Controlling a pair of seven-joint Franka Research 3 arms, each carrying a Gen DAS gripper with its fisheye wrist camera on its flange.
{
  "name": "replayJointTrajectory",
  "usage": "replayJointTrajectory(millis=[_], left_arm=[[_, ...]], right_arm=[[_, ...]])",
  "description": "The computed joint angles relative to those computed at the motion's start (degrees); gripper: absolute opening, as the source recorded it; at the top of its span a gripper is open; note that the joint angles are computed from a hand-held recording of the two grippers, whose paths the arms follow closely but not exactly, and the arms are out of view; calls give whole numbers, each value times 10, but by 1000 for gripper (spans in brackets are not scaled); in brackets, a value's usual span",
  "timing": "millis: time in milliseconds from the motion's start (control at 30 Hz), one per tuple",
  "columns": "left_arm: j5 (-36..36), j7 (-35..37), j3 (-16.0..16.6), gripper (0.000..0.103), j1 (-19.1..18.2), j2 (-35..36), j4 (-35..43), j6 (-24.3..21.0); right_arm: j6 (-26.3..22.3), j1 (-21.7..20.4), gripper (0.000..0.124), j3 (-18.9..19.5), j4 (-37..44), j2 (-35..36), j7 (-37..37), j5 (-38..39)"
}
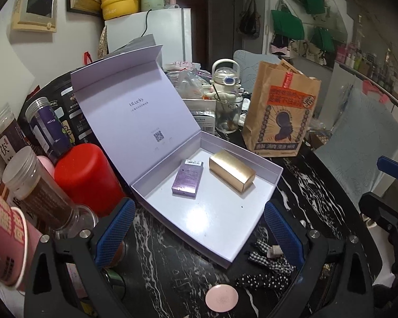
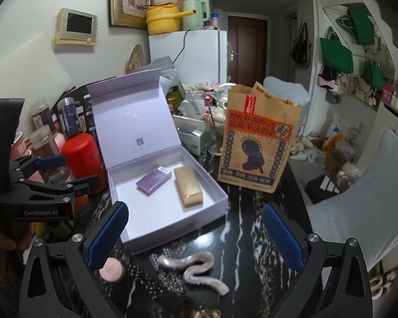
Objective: Organize rigid objects
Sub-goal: 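Move both tools back toward the pink compact and hair clips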
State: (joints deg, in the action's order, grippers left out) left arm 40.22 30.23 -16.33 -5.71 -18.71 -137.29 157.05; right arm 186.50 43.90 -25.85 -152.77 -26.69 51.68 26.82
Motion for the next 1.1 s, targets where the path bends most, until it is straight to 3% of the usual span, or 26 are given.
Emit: replayJointTrajectory(millis=[200, 467, 700, 967, 1100], left_arm=[[4, -2, -8, 99, -9, -18, -31, 25], [-10, -16, -16, 99, -13, -30, -73, 44], [1, -30, -25, 99, -5, -41, -116, 80], [44, -54, -56, 99, 24, -40, -140, 108], [58, -52, -55, 99, 21, -29, -149, 124]], right_arm=[[26, 29, 103, -40, -40, -36, 20, -13], [37, 26, 103, -51, -81, -45, 41, -49], [88, 119, 103, -166, -124, -78, 70, -110], [121, 155, 102, -229, -151, -67, 112, -177], [122, 178, 102, -267, -160, -66, 120, -211]])
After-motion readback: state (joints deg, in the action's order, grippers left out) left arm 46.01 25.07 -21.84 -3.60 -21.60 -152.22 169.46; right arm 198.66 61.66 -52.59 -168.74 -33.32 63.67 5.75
